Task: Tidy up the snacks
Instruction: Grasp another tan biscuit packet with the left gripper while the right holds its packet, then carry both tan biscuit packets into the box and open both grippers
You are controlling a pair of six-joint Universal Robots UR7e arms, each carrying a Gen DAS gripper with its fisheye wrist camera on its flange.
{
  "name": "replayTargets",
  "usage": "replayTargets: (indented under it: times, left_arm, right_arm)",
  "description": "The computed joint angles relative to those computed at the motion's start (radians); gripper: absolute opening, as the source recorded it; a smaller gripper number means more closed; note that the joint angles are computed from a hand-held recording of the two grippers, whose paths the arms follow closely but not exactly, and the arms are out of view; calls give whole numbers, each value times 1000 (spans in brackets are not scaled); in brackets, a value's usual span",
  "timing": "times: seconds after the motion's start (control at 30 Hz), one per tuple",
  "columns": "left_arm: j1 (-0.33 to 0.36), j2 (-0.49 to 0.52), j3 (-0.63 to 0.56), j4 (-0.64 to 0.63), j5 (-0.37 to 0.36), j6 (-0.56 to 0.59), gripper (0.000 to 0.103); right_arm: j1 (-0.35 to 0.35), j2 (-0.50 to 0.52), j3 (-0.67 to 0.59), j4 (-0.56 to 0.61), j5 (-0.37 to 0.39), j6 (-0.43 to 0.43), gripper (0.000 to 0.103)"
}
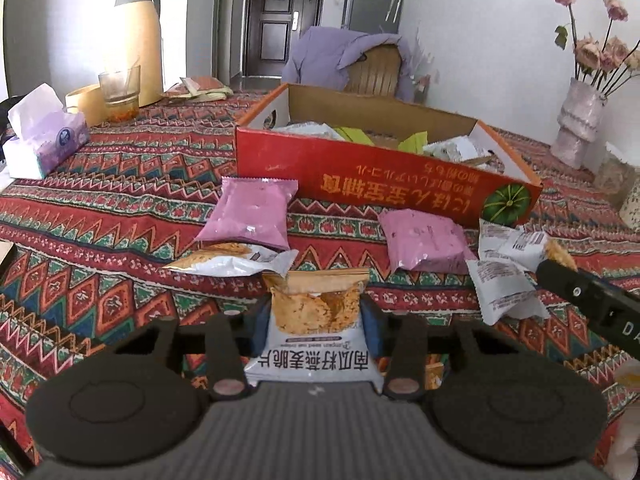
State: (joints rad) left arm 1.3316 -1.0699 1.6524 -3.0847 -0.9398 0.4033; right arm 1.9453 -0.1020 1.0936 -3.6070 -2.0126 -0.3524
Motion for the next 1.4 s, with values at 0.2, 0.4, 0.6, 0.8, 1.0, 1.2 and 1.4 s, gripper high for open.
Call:
replayTargets:
  times: [0.2, 0.4, 0.6, 0.8, 1.0, 1.2, 1.4]
  left_arm:
    - [5, -21, 12, -35, -50, 32, 45]
    - [7, -26, -3, -61, -83, 58, 45]
    - [1, -18, -39, -82, -109, 81, 45]
    - [-4, 2, -92, -82, -134, 92, 45]
    - [-7, 35, -160, -67, -156, 90, 45]
    - [-6, 87, -258, -40, -182, 84, 45]
    - [1, 155, -379, 2, -210, 72, 45]
  right_arm:
    - [11, 8, -13, 0, -16, -14, 55]
    - [19, 16, -34, 4, -23, -35, 55]
    - [26, 34, -86, 20, -31, -61, 55]
    - [31, 60, -167, 47, -37, -87, 55]
    - [36, 97, -277, 89, -40, -111, 55]
    - [39, 166, -465, 169, -39, -142, 55]
    - [36, 297, -775, 337, -38, -160, 55]
